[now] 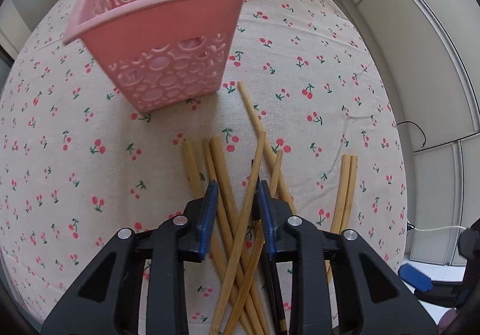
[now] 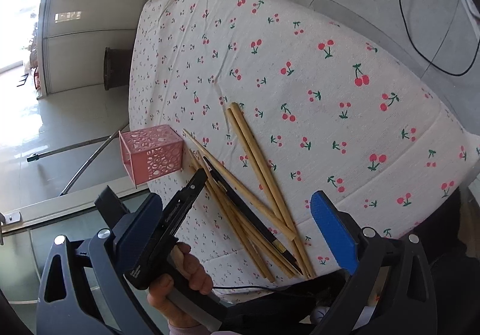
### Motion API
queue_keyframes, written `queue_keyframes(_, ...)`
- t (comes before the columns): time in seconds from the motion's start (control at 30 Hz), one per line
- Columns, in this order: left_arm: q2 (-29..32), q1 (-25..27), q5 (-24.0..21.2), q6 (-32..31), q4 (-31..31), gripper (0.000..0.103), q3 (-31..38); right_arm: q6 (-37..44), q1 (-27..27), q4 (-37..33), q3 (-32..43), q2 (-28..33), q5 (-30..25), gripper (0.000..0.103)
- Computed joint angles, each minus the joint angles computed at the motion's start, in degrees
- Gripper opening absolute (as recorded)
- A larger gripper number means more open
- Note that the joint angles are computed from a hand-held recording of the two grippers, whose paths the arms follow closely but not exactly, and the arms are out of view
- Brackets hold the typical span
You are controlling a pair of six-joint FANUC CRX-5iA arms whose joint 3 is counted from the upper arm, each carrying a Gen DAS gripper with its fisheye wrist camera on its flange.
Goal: Organize utensils
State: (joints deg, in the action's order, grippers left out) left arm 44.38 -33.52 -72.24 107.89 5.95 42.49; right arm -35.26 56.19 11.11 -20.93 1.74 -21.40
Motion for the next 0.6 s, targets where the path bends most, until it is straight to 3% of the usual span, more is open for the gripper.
queue_keyframes(0.07, 0.2, 0.0, 0.5, -0.5, 0.3, 0.023, 0.2, 0.9, 0.0, -0.9, 0.3, 0.1, -0.1, 0.096)
queue_keyframes(0.17, 1.7, -0.4, -0.8, -0.7, -0.6, 0.01, 2.3, 2.0, 0.0, -1.1, 0.9, 0.4, -0.8, 0.096)
queue_keyframes(0.23, 1.4, -0.5, 0.2, -1.0, -0.9, 0.008, 1.5, 4.1, -0.1, -2.4, 2.2, 1.2, -1.4, 0.096)
queue_keyframes(0.4, -4.9, 0.3, 6.9, -2.4, 1.5, 0.007, -7.1, 11.2, -0.6, -7.7, 5.8, 3.7, -1.5, 0.096)
queue_keyframes(0.6, -14.9, 3.2, 14.9, -8.2, 9.5, 0.007, -21.3, 20.8, -1.1, -11.8, 15.7, 10.6, -9.7, 0.096)
